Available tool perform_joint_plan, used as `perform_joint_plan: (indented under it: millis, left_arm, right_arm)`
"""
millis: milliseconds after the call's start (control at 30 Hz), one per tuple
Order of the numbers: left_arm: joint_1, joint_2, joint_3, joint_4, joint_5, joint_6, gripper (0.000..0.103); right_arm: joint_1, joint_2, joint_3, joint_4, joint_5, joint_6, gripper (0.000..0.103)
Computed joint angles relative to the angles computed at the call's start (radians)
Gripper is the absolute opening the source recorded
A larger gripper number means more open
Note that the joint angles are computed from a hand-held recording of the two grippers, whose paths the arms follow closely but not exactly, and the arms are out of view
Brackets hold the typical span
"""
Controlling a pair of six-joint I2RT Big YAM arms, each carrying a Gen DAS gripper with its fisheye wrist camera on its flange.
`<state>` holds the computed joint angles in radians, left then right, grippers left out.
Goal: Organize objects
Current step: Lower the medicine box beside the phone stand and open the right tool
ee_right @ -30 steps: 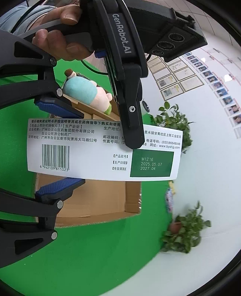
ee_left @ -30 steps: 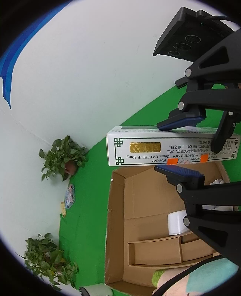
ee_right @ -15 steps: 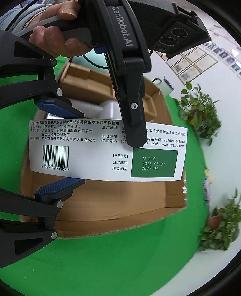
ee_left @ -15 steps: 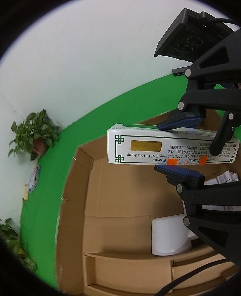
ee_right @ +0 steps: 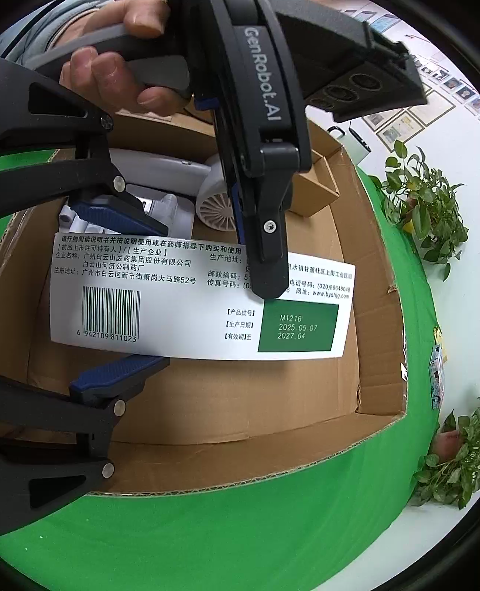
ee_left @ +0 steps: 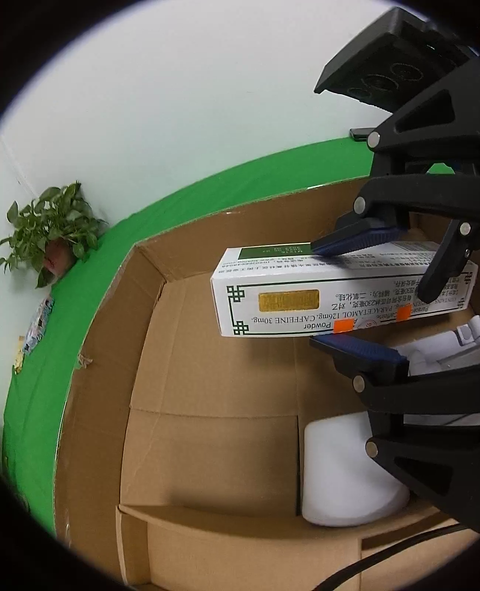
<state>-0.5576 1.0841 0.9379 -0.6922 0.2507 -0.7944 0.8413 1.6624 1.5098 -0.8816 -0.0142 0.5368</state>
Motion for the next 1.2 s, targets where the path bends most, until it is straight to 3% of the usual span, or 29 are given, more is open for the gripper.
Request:
perform_joint_plan:
  millis: [67, 200, 267, 400, 500, 733, 967, 1033, 1100, 1200]
  left_arm:
    - [-0.012, -0.024, 0.007, -0.022, -0.048, 0.021, 0.041]
    - [-0.084, -0.089, 0.04, -0.114, -0.281, 0.116, 0.041]
    - [-0.119, -0.129, 0.046, -0.157, -0.357, 0.136, 0.041]
    - [-0.185, -0.223, 0.022, -0.218, -0.492, 0.132, 0.041]
    - [-0.221, -0.296, -0.01, -0.28, -0.573, 0.102, 0.041]
    - [-0.293, -0.45, -0.084, -0.416, -0.679, -0.015, 0.041]
    - [-0.32, -0.516, -0.105, -0.476, -0.718, -0.072, 0.041]
    - [-0.349, -0.518, -0.107, -0.503, -0.757, -0.093, 0.041]
    - [-0.359, -0.515, -0.105, -0.515, -0.778, -0.094, 0.041]
    - [-0.392, -0.52, -0.109, -0.54, -0.818, -0.117, 0.041]
  right_arm:
    - [0.005, 0.024, 0.029, -0.043, 0.028, -0.001, 0.059]
    - [0.019, 0.038, 0.027, -0.048, 0.057, 0.014, 0.058]
    - [0.026, 0.049, 0.044, -0.058, 0.051, 0.018, 0.058]
    - [0.034, 0.072, 0.083, -0.104, 0.059, 0.053, 0.062]
    - [0.025, 0.104, 0.108, -0.155, -0.006, 0.095, 0.064]
    - [0.065, 0.115, 0.133, -0.205, 0.146, 0.128, 0.061]
    - [0.084, 0.132, 0.172, -0.28, 0.176, 0.149, 0.062]
    - [0.094, 0.107, 0.123, -0.254, 0.178, 0.15, 0.063]
    - [0.09, 0.089, 0.113, -0.234, 0.169, 0.141, 0.077]
    - [0.092, 0.053, 0.092, -0.211, 0.181, 0.145, 0.077]
